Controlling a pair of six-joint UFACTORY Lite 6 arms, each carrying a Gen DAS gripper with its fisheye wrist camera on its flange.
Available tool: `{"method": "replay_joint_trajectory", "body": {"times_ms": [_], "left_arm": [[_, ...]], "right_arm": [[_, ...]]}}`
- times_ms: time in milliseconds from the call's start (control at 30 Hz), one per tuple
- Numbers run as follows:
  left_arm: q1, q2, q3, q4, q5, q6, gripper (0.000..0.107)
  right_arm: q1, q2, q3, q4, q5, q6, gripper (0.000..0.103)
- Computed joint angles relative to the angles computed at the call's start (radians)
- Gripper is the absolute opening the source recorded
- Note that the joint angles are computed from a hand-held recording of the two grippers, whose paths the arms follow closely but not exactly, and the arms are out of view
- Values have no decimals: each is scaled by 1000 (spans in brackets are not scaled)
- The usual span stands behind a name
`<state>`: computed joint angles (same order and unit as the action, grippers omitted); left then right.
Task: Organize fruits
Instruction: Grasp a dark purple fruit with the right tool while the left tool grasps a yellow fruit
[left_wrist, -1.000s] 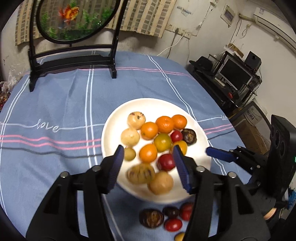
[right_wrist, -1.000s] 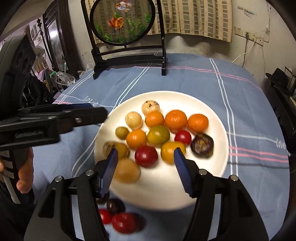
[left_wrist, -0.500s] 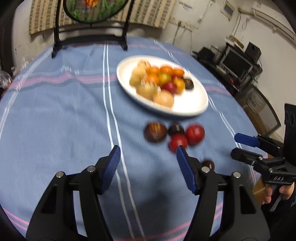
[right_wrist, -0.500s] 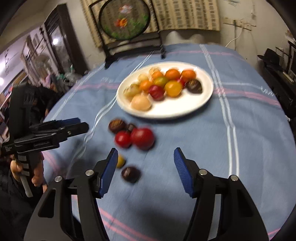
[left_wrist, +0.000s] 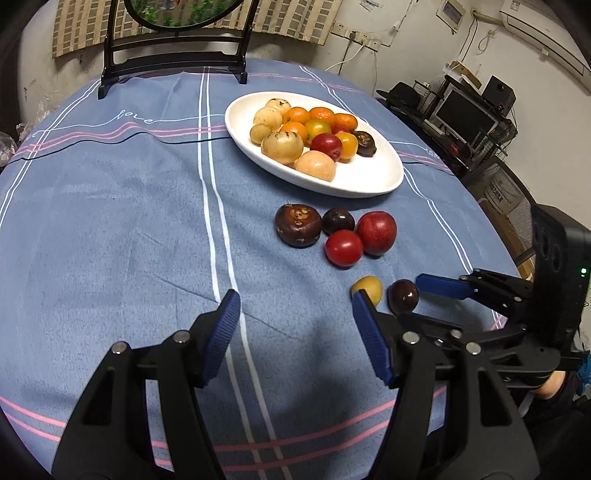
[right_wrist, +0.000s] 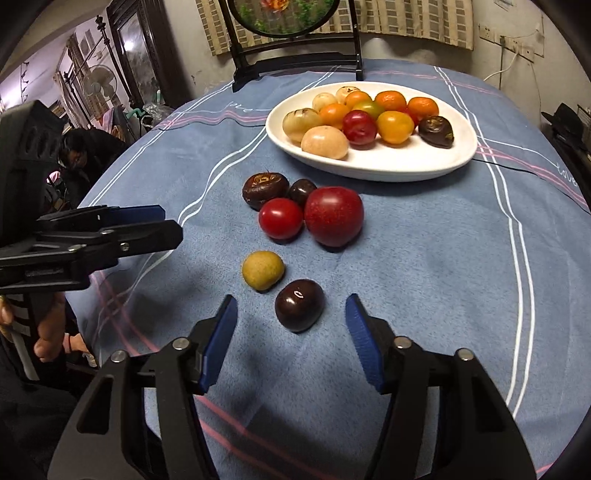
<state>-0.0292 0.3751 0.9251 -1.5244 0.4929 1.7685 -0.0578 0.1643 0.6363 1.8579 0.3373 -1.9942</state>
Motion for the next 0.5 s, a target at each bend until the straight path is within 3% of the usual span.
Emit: {"method": "replay_joint_trajectory", "body": {"times_ms": [167, 233, 500], "left_arm": [[-6, -10, -6, 31, 24, -26, 65], [-22, -8, -4, 44, 29, -39, 65], [-144, 66, 43, 52, 18, -60, 65]], "right_arm": [[30, 51, 25, 94, -34, -96, 41], [46, 43, 16, 172, -60, -175, 31], [-68, -46, -35, 17, -4, -10, 30]]}}
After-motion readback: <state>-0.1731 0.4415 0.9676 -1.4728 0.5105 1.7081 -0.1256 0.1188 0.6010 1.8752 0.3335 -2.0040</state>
